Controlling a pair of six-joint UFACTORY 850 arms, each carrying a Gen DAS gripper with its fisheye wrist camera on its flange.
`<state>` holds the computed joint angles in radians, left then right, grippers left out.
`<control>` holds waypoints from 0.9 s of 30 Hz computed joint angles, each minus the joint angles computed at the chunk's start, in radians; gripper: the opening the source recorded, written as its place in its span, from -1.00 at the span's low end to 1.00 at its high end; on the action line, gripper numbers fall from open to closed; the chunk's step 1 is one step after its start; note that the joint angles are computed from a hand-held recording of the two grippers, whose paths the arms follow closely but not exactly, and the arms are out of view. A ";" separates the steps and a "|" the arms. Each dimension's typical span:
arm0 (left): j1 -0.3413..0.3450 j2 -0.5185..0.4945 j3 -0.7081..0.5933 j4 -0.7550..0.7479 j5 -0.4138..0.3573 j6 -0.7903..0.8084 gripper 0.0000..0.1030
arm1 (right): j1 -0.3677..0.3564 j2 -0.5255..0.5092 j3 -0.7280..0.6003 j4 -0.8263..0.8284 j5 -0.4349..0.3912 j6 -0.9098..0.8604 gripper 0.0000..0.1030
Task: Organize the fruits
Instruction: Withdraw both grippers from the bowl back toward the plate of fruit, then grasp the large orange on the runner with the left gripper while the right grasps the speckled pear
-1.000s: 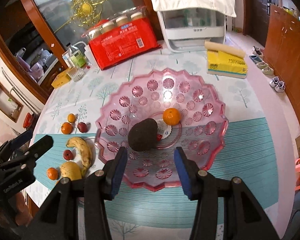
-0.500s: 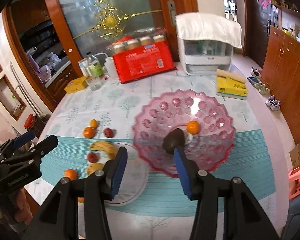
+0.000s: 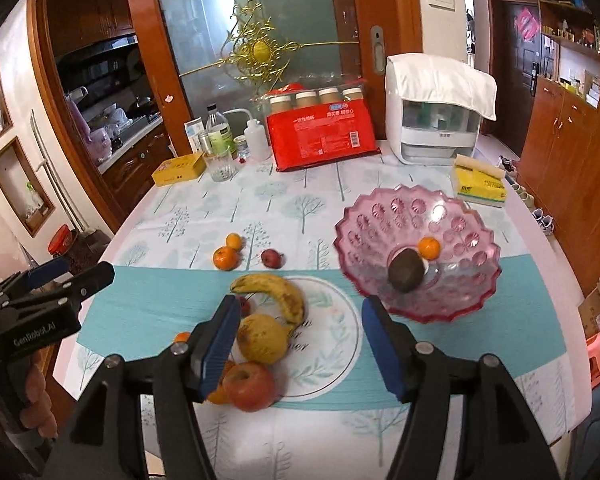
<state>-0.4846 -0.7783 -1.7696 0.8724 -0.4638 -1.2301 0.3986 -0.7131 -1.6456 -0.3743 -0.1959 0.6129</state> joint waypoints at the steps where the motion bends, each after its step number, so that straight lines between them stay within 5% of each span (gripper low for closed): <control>1: 0.006 0.006 0.017 0.000 0.008 0.006 0.76 | 0.010 0.000 0.004 -0.075 -0.006 0.078 0.24; 8: 0.041 0.011 0.080 -0.110 0.063 0.136 0.76 | 0.064 -0.045 -0.018 -0.191 -0.082 0.209 0.24; 16: 0.056 -0.073 0.024 -0.356 0.058 0.383 0.76 | 0.053 -0.115 -0.072 0.122 -0.130 -0.053 0.24; 27: 0.078 -0.274 -0.187 -0.577 -0.073 0.529 0.75 | -0.002 -0.319 -0.311 0.609 -0.285 -0.516 0.24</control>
<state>-0.4069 -1.0521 -1.9568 0.2959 -0.5370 -0.7006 0.3964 -1.0325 -1.9563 0.2348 -0.4806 0.0964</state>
